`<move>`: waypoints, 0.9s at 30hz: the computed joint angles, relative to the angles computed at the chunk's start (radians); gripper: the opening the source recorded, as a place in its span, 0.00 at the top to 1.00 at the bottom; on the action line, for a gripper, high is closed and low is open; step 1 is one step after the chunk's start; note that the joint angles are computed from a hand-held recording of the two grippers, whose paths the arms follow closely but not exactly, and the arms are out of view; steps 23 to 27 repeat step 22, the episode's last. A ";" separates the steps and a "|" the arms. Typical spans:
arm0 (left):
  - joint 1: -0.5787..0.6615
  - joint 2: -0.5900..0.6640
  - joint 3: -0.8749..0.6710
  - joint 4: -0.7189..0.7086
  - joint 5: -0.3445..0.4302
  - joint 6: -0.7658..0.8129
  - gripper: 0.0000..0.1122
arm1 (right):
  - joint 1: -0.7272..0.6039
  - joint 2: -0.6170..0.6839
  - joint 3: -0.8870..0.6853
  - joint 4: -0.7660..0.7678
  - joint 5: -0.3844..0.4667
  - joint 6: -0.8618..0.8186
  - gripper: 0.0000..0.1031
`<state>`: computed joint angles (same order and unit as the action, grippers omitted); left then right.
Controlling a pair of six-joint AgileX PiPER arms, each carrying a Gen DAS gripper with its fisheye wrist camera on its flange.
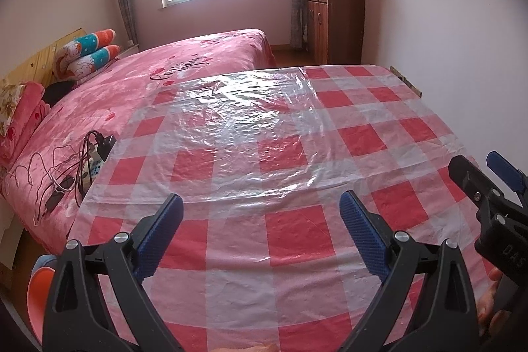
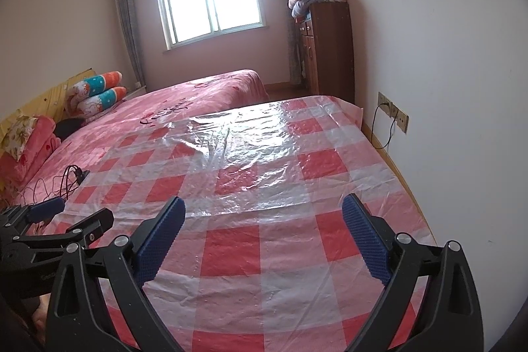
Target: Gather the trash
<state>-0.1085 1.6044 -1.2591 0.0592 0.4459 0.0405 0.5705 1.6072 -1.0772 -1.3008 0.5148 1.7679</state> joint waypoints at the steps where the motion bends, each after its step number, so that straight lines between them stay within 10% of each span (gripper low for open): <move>1: 0.001 -0.001 0.005 -0.003 -0.008 0.003 0.15 | 0.002 0.001 -0.001 -0.001 0.001 0.001 0.08; 8: 0.012 -0.011 0.037 -0.006 -0.071 0.024 0.15 | -0.013 0.023 -0.033 0.088 -0.022 -0.090 0.07; 20: 0.058 0.246 -0.220 -0.023 0.170 -0.013 0.15 | -0.084 0.237 -0.343 0.744 0.155 -0.741 0.06; 27: 0.052 0.276 -0.244 -0.004 0.178 -0.030 0.15 | -0.083 0.286 -0.411 0.788 0.225 -0.783 0.06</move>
